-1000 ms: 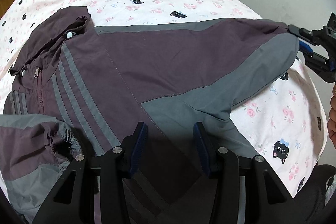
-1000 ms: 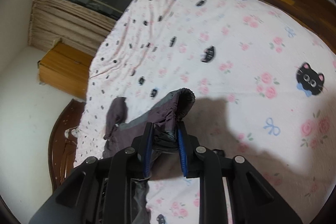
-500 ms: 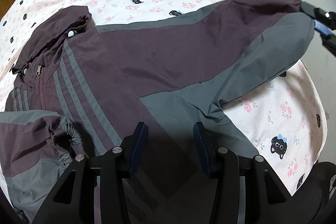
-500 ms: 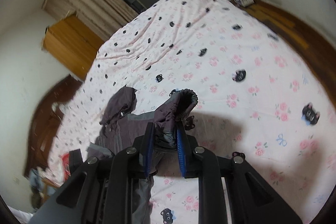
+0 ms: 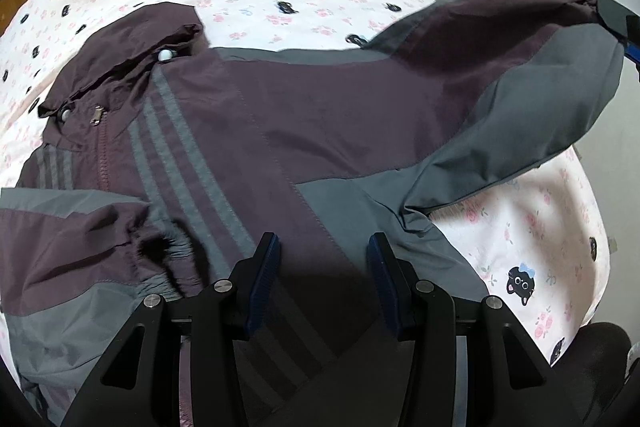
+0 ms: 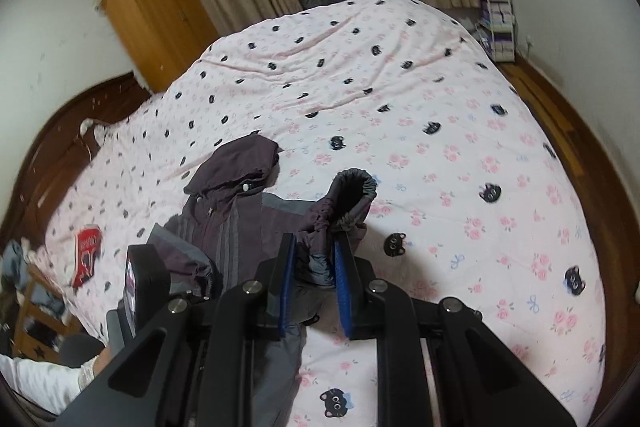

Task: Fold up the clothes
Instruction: 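Lift the grey cuff with the right gripper across the jacket body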

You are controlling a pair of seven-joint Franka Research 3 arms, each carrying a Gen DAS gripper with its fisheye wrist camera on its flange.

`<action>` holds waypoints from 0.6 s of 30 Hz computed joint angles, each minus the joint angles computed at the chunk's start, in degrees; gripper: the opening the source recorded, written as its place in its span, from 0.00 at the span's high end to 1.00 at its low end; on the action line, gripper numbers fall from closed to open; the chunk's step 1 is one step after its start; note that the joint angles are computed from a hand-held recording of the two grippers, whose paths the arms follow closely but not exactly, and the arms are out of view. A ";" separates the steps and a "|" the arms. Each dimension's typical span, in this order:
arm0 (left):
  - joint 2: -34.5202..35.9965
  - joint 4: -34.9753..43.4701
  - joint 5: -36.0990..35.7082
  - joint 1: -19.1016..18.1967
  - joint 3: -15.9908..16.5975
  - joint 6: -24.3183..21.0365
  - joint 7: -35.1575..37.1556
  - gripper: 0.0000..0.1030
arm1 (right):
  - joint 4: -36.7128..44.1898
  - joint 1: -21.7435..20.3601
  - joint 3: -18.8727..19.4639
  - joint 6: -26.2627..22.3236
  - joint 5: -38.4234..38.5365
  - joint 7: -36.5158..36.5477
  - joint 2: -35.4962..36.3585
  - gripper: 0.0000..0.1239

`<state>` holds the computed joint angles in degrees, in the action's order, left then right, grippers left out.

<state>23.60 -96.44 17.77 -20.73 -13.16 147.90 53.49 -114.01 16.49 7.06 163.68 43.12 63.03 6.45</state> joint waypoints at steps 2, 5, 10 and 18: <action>-1.51 -1.83 -0.01 0.35 0.24 0.86 -0.59 0.59 | 0.33 1.24 -0.45 0.11 -5.20 3.62 0.12 0.85; -3.88 -4.72 -0.06 1.16 0.47 2.24 -1.44 0.59 | 1.06 2.90 -1.00 -0.07 -13.17 9.11 0.42 0.86; -8.41 -10.51 -0.57 3.06 0.76 4.66 -3.08 0.59 | 3.37 4.90 -0.88 -1.56 -21.92 14.73 2.04 0.89; -15.55 -19.26 -1.07 5.98 1.10 7.99 -5.12 0.59 | 7.97 8.16 -0.79 -5.22 -31.95 20.19 5.66 0.90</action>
